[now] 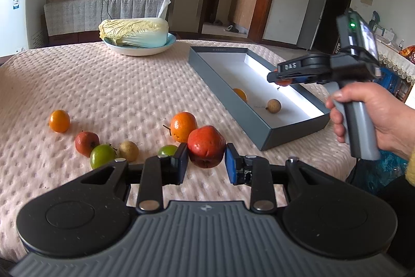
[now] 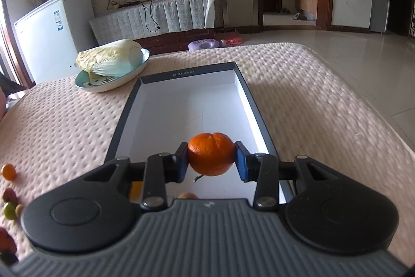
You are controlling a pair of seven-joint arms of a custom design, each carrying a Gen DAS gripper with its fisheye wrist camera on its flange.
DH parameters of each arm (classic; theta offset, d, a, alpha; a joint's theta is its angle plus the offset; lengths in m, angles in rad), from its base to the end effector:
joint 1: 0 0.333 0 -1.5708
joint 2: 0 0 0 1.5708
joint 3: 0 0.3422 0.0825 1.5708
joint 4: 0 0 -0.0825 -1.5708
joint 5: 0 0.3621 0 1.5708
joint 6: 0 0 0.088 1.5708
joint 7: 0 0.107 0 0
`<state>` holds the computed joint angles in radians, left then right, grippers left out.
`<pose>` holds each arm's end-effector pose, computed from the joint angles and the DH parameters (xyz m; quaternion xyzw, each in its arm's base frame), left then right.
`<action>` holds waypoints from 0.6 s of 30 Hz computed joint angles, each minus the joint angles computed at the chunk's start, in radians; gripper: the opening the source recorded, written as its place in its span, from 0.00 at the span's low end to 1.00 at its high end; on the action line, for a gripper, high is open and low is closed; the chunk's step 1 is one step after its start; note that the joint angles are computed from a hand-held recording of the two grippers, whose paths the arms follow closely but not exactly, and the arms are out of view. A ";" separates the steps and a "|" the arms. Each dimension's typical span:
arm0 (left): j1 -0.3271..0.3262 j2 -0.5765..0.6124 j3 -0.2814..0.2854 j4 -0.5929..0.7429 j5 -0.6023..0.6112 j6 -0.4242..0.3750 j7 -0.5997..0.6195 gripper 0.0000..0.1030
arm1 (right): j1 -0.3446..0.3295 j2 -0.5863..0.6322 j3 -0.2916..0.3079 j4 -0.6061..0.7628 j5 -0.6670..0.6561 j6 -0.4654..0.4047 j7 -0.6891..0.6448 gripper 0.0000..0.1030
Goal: Organize fruits
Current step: 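Open the right gripper to drop the tangerine into the box, then carry the red apple with the left gripper into the box and open it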
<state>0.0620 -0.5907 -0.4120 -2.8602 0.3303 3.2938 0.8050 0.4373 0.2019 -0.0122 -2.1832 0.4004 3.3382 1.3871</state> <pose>0.3149 -0.1643 0.4835 -0.6260 0.6214 -0.3920 0.2613 0.5546 0.2057 0.4491 -0.6840 0.5718 -0.2350 0.3873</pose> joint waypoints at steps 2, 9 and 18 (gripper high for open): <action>-0.006 0.010 0.007 0.003 0.003 0.000 0.003 0.34 | 0.039 0.017 -0.040 0.023 0.012 -0.015 0.008 0.39; 0.003 0.023 0.003 0.005 0.010 0.007 0.019 0.34 | 0.058 0.045 -0.060 0.054 0.016 0.021 0.037 0.41; 0.034 -0.001 -0.036 0.001 0.009 0.002 0.017 0.34 | -0.231 0.007 0.203 -0.042 -0.194 0.189 0.186 0.50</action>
<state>0.0957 -0.5919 -0.4479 -2.8592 0.3392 3.2962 0.8216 0.2060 0.2090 0.1909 -2.2248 0.2069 3.5274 1.5730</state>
